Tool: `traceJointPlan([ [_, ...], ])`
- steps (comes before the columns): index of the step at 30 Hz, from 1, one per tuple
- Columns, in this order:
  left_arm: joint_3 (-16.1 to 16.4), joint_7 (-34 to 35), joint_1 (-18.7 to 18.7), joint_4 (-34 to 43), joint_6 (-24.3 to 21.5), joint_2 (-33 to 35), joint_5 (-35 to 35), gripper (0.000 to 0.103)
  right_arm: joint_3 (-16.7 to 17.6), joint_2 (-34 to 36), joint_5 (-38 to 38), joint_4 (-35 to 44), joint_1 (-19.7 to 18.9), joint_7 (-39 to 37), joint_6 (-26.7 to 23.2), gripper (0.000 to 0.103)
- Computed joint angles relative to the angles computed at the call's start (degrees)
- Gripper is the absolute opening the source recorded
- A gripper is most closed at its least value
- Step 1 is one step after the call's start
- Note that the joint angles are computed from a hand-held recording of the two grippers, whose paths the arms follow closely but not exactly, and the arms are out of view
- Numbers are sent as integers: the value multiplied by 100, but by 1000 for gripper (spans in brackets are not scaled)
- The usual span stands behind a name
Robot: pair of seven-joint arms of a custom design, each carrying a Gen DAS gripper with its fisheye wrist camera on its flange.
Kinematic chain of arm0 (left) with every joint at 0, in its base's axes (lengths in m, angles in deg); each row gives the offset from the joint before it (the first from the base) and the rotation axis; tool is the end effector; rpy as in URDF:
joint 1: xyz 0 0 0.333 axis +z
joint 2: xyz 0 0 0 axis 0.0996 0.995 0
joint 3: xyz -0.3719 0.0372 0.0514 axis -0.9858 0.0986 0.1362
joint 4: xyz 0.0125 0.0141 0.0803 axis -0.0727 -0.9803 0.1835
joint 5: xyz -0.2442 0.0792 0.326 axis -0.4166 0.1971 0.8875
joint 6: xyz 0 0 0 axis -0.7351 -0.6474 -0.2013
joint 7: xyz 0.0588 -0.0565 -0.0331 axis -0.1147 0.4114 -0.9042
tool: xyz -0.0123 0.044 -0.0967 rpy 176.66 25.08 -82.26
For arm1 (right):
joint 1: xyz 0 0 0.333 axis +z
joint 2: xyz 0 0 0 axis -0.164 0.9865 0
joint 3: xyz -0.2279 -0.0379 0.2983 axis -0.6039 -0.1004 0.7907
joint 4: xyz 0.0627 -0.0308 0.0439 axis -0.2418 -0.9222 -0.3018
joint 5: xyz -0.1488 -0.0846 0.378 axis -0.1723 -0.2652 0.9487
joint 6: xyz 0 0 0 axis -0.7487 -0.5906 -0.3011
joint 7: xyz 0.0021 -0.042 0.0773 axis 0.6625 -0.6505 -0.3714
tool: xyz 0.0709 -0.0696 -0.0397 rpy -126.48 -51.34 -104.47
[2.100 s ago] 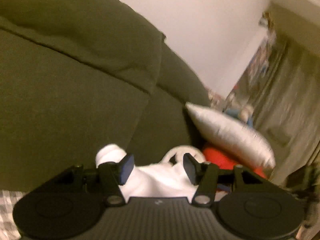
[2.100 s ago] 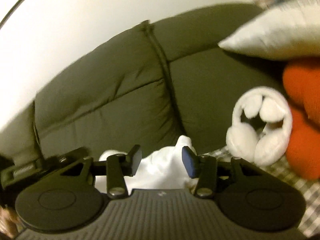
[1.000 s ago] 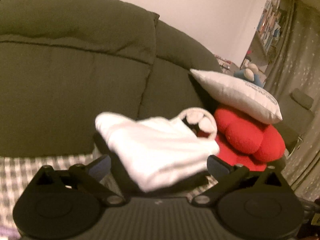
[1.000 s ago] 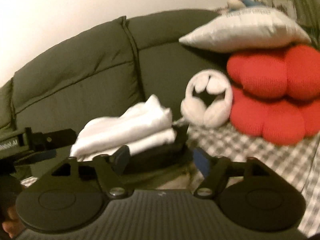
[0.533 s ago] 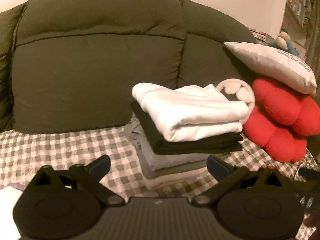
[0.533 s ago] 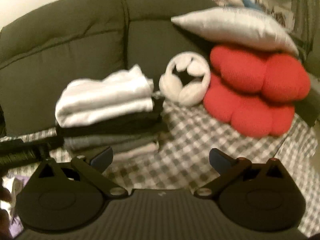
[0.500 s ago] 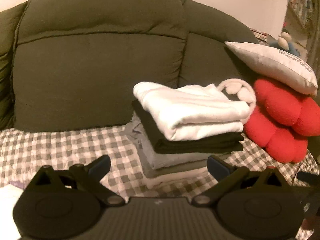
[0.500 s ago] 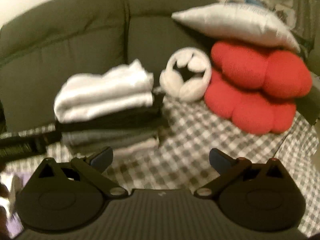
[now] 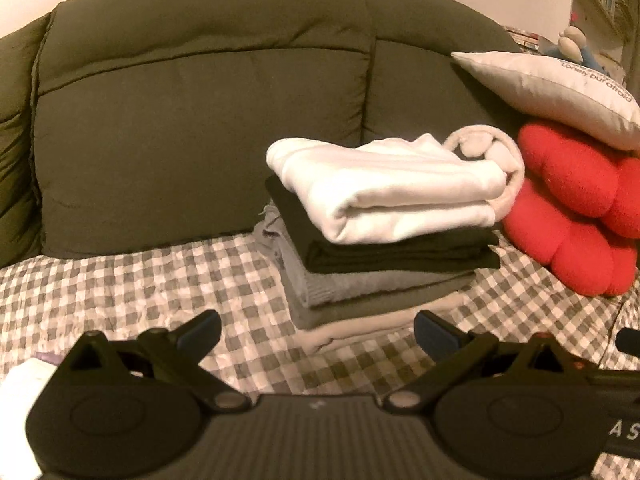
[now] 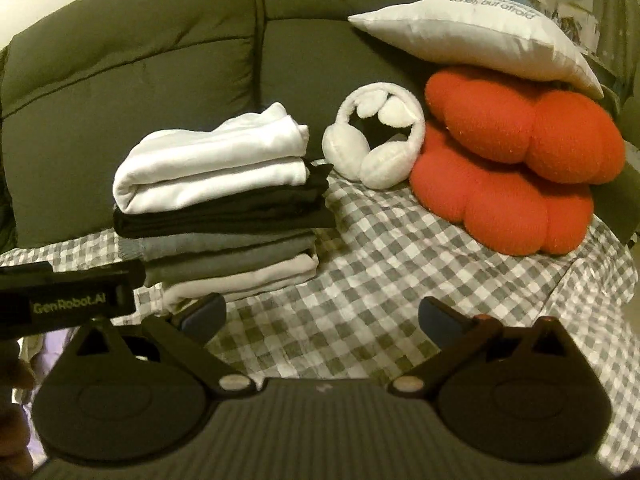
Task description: Fold clothes
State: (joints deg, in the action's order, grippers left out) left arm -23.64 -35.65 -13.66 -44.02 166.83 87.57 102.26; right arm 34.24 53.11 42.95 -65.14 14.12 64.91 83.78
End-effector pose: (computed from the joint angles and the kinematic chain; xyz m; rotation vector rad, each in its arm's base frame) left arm 0.5709 -0.3063 0.6040 -2.0994 1.0540 -0.5542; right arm 0.6484 0.3335 0.6160 -2.0673 1.1202 -0.4996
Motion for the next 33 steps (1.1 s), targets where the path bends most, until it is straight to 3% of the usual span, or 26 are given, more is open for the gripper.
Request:
traceJointPlan([
  [33, 12, 20, 45, -58, 136, -24, -14, 103, 20, 65, 100, 85, -13, -34, -107, 103],
])
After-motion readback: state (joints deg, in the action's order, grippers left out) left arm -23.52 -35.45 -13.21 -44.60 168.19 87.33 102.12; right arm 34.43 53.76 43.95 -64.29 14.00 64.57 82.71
